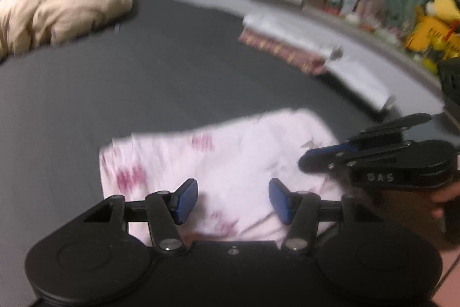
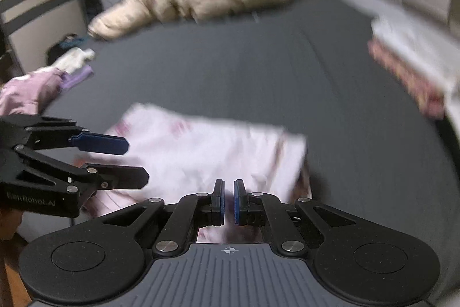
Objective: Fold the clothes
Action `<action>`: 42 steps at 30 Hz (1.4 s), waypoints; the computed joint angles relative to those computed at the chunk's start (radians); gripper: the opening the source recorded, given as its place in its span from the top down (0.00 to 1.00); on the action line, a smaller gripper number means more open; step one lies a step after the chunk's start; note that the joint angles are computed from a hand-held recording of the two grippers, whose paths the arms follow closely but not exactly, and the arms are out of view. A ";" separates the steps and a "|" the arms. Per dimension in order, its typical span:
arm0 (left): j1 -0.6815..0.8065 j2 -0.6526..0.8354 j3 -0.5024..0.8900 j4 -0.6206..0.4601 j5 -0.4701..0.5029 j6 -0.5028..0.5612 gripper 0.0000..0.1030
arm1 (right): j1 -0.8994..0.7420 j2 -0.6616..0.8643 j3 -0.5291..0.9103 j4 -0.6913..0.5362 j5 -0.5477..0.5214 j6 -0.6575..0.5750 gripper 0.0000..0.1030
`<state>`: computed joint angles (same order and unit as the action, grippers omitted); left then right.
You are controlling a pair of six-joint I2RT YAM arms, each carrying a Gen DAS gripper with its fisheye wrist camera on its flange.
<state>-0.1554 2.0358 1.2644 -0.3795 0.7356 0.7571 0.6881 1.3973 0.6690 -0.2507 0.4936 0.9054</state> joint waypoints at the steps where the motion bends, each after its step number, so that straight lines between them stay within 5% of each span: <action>1: 0.000 0.008 -0.014 0.016 -0.016 0.000 0.48 | 0.011 -0.008 -0.033 0.038 0.012 0.010 0.96; 10: 0.058 -0.048 -0.088 0.081 0.018 -0.027 0.47 | 0.102 -0.072 -0.019 -0.075 0.094 0.067 0.96; 23: 0.131 -0.044 -0.051 0.001 0.034 0.000 0.43 | 0.173 -0.147 -0.053 -0.102 0.141 0.091 0.92; 24: 0.142 -0.045 -0.037 -0.012 0.046 -0.003 0.42 | 0.179 -0.172 -0.057 -0.121 0.158 0.104 0.80; 25: 0.156 -0.037 -0.003 -0.040 0.061 -0.019 0.40 | 0.187 -0.197 -0.060 -0.141 0.176 0.118 0.51; 27: 0.171 0.000 0.080 -0.090 0.066 -0.084 0.38 | 0.197 -0.233 -0.073 -0.166 0.231 0.162 0.09; 30: 0.171 0.074 0.199 -0.134 0.037 -0.187 0.37 | 0.175 -0.276 -0.103 -0.164 0.269 0.208 0.07; 42: 0.131 0.176 0.318 -0.200 -0.094 -0.255 0.22 | -0.072 -0.314 -0.243 0.099 -0.068 0.236 0.07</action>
